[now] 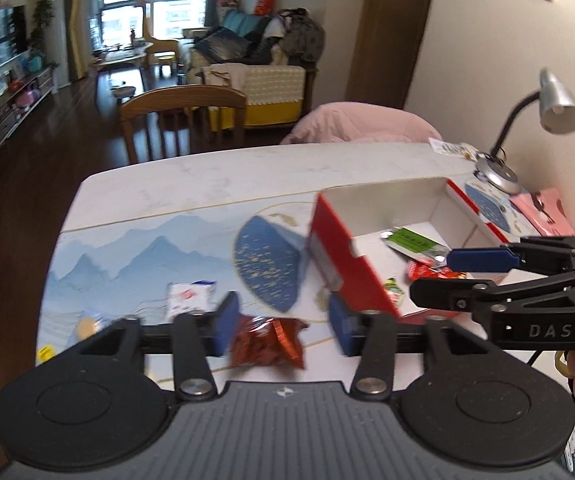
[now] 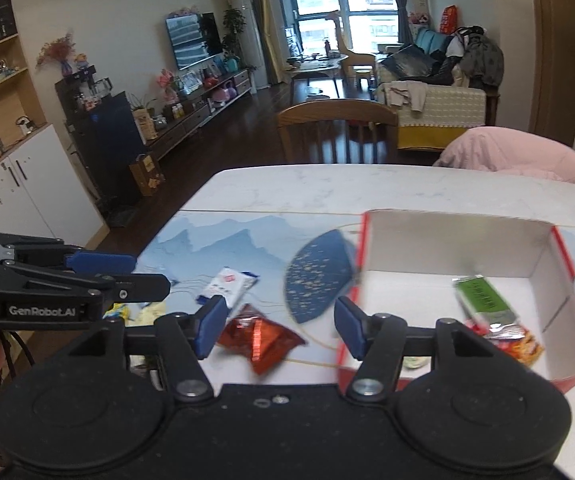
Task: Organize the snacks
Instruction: 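Move both grippers back over the snacks on the table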
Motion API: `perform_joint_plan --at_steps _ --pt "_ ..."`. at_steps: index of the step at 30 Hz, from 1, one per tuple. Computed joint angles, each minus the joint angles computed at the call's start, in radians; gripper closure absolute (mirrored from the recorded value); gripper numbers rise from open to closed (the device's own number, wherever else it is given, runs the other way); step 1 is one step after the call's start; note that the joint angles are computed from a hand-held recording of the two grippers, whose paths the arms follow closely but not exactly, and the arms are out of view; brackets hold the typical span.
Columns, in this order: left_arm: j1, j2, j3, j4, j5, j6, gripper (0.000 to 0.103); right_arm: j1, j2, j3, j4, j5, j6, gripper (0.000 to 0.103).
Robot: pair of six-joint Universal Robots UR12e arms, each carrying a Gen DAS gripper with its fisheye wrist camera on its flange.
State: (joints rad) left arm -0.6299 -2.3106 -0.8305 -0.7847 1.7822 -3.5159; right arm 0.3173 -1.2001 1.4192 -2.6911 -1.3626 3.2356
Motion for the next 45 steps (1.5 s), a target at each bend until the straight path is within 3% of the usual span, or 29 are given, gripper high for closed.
perform_joint_plan --at_steps 3,5,8,11,17,27,31,39,45 --pt "0.007 0.044 -0.084 0.044 0.025 -0.009 0.047 0.017 0.004 0.005 -0.031 0.0 0.018 0.014" --pt "0.013 0.072 -0.137 0.071 0.03 -0.022 0.046 0.028 0.009 0.005 -0.051 0.001 0.021 0.01" --pt "0.02 0.111 -0.211 0.112 0.052 -0.037 0.033 0.039 0.019 -0.006 -0.046 0.006 0.009 0.007" --pt "0.028 0.143 -0.274 0.145 0.063 -0.052 0.032 0.05 0.029 -0.013 -0.052 0.004 0.005 0.001" --pt "0.041 0.192 -0.376 0.187 0.083 -0.086 0.023 0.071 0.052 -0.032 -0.04 -0.038 -0.02 0.0" --pt "0.06 0.219 -0.465 0.147 0.102 -0.158 0.023 0.078 0.106 -0.088 0.036 -0.068 -0.109 0.0" --pt "0.067 0.206 -0.471 0.115 0.078 -0.121 0.023 0.08 0.134 -0.117 0.067 -0.077 -0.183 0.0" --pt "0.09 0.182 -0.462 0.055 -0.011 -0.126 0.023 0.086 0.199 -0.203 0.196 -0.114 -0.288 0.001" --pt "0.109 0.171 -0.453 0.017 -0.061 -0.153 0.023 0.099 0.248 -0.278 0.284 -0.153 -0.431 0.004"
